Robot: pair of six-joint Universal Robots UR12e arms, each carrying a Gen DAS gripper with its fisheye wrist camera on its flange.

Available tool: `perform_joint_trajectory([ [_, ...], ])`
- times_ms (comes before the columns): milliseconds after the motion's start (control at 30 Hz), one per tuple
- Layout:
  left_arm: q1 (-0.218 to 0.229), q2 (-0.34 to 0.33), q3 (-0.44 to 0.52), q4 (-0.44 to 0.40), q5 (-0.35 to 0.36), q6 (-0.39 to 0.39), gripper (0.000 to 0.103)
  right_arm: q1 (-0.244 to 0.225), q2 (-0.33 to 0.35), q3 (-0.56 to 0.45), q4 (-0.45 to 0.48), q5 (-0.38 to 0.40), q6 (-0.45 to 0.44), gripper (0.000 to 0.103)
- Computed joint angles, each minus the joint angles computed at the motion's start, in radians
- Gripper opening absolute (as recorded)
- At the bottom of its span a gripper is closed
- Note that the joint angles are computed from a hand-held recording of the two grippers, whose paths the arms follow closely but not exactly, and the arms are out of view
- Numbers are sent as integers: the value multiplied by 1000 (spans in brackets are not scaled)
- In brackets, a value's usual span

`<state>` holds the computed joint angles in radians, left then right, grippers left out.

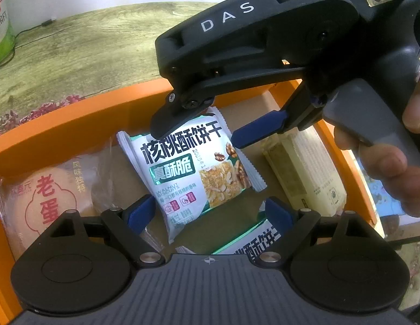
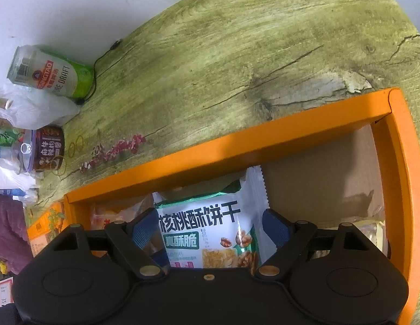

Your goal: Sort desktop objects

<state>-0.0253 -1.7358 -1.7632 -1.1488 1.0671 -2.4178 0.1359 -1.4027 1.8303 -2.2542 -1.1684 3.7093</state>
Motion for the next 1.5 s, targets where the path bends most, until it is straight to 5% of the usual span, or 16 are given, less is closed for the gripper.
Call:
perform_joint_trajectory([
  [900, -2, -8, 4, 3, 3, 14, 90, 4, -5, 7, 13, 25, -2, 88],
  [1000, -12, 24, -29, 35, 12, -56, 90, 4, -6, 9, 10, 23, 0, 88],
  [1500, -6, 59, -53, 78, 6, -72, 90, -1, -35, 37, -43, 6, 44, 87],
])
